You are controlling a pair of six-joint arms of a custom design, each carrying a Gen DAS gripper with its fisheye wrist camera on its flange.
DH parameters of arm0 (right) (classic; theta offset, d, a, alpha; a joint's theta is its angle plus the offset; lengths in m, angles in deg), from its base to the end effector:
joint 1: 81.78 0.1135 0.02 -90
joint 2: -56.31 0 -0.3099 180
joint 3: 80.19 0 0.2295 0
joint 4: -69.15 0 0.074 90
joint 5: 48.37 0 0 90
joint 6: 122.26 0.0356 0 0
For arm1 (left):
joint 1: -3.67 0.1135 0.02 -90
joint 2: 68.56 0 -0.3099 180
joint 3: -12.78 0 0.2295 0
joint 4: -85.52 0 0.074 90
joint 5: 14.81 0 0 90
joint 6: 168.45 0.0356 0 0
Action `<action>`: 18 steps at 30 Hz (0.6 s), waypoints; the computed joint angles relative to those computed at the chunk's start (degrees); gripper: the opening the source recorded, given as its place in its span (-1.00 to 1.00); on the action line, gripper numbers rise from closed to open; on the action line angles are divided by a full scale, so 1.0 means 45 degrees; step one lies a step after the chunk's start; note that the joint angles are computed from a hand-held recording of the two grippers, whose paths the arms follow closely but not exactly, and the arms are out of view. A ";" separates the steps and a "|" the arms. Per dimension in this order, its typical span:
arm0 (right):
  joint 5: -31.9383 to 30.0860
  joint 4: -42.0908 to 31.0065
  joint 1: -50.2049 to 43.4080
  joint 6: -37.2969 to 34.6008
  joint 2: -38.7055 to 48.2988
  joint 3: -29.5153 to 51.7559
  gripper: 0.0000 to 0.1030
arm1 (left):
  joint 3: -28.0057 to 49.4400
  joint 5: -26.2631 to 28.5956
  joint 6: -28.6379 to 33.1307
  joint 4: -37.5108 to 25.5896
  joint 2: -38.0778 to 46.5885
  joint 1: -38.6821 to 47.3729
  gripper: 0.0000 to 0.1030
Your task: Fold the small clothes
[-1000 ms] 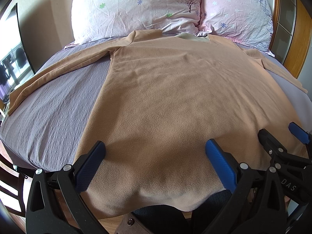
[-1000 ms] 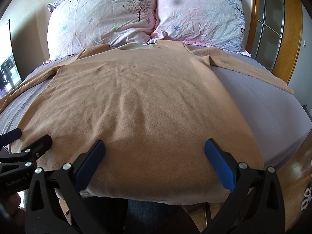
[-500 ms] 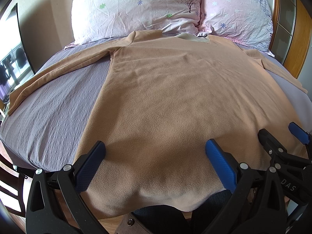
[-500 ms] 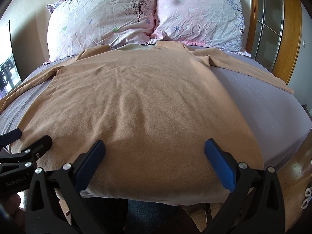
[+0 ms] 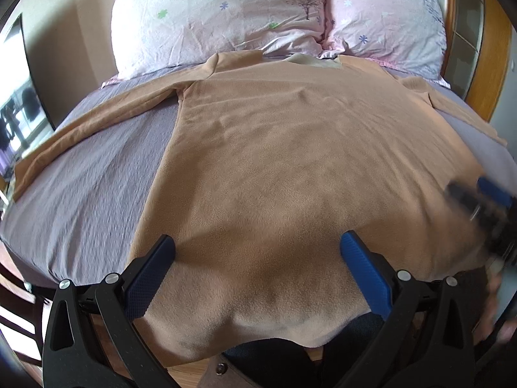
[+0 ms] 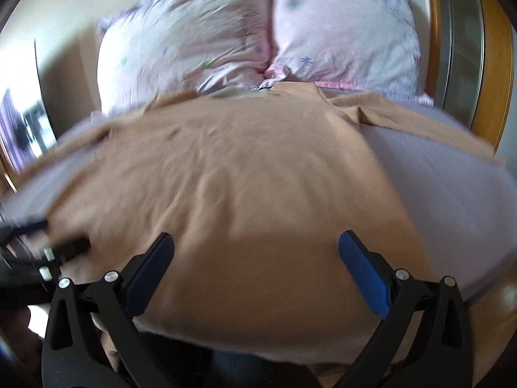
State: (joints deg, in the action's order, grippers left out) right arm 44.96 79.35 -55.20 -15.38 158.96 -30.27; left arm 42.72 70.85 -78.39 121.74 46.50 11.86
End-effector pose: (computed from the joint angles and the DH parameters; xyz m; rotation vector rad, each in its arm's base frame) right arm 0.2760 0.1358 0.1592 -0.1675 2.3268 0.3167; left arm 0.2399 0.0373 0.0830 -0.2064 2.4183 0.1572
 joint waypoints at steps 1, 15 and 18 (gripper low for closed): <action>-0.0662 -0.0209 -0.1170 0.0130 -0.0309 0.0251 0.96 | 0.0246 0.0052 0.0304 -0.0409 -0.0136 0.0050 0.97; -0.3948 -0.7795 -1.0530 0.5416 0.6318 1.2194 -0.10 | 0.2814 0.9237 0.0261 -0.1360 -0.0349 0.4872 0.97; -0.3828 -0.7599 -1.0608 0.5819 0.6916 1.2823 -0.16 | 0.3431 0.9359 -0.0159 -0.1472 -0.0073 0.5684 0.97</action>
